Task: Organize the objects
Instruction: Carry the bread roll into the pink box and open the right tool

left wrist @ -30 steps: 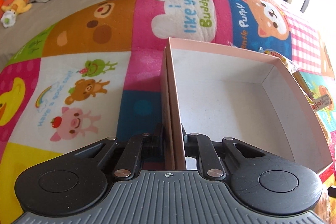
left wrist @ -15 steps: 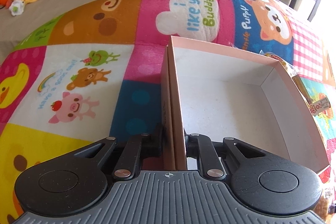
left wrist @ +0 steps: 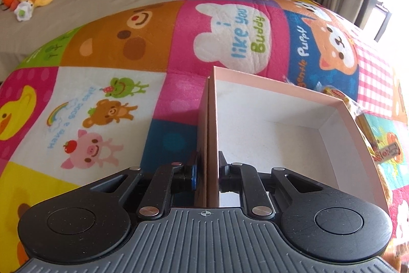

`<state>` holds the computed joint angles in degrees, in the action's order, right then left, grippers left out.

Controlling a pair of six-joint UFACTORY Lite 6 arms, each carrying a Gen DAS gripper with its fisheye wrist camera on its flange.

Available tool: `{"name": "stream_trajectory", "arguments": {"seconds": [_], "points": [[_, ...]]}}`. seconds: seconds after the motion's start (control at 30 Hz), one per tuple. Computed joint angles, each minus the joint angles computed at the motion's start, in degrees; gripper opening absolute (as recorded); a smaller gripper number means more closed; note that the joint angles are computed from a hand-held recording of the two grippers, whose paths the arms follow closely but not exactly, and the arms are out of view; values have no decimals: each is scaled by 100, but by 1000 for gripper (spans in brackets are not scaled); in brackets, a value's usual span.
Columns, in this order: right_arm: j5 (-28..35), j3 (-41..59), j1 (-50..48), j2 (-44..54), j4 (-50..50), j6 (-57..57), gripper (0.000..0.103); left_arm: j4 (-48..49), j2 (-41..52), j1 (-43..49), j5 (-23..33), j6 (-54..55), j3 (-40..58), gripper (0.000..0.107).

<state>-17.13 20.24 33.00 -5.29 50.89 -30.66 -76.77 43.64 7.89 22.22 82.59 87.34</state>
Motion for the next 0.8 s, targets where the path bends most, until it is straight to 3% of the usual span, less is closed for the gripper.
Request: {"name": "stream_trajectory", "arguments": {"seconds": [0.17, 0.3, 0.47, 0.57, 0.63, 0.67, 0.73, 0.8], "points": [[-389, -106, 8, 142, -231, 227, 56, -1060, -431, -5, 211, 1360, -811, 21], [-669, -263, -60, 157, -446, 500, 57, -970, -159, 137, 426, 1002, -437, 20], [-1125, -517, -52, 292, -892, 1074, 75, -2214, -403, -23, 64, 2353, -719, 20], [-1121, -522, -275, 434, -1458, 1620, 75, -1410, -347, -156, -203, 1693, -579, 13], [-1184, -526, -259, 433, -1410, 1594, 68, -1265, -454, -208, -333, 1606, -720, 12], [-1184, -577, -164, 318, -1185, 1389, 52, -1437, -520, -218, -369, 1807, -830, 12], [-825, -620, -268, -35, -1056, 1107, 52, -1334, -550, -197, -351, 1625, -868, 12], [-91, -646, -655, -504, -1636, 1414, 49, -1280, -598, -209, -391, 1475, -919, 12]]}}
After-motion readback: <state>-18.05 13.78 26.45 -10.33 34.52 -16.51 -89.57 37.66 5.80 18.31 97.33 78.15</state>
